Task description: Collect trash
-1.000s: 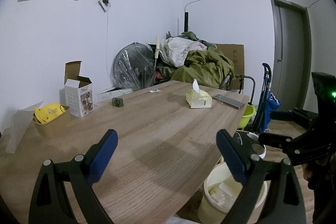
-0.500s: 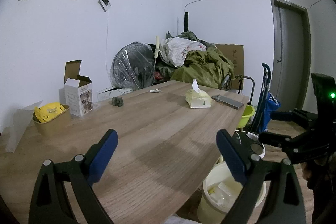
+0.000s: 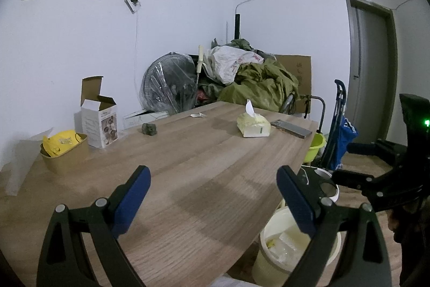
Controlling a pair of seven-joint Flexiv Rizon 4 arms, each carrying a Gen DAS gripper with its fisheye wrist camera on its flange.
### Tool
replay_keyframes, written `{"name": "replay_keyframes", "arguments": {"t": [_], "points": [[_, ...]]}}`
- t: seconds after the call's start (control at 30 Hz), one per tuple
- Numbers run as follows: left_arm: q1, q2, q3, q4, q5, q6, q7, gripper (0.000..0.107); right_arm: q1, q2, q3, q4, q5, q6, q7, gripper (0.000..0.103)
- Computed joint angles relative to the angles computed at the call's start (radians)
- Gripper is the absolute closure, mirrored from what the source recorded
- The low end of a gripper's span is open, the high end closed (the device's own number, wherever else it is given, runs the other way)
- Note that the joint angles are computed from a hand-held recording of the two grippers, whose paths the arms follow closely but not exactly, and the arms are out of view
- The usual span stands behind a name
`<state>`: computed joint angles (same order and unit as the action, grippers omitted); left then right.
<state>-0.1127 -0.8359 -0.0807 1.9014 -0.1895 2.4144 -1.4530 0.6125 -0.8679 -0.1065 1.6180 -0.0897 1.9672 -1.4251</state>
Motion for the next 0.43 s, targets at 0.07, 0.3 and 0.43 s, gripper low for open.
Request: {"name": "replay_keyframes", "arguments": {"t": [0.07, 0.3, 0.43], "points": [[-0.002, 0.000, 0.001, 0.000, 0.000, 0.000, 0.001, 0.012, 0.002, -0.001, -0.002, 0.000, 0.002, 0.002, -0.001, 0.008], [0.006, -0.001, -0.003, -0.002, 0.015, -0.001, -0.003, 0.012, 0.001, -0.001, 0.000, 0.001, 0.003, 0.002, -0.003, 0.008], [0.004, 0.000, -0.002, -0.002, 0.014, -0.003, -0.002, 0.012, 0.002, 0.001, 0.000, 0.004, 0.004, 0.004, -0.005, 0.008]]}}
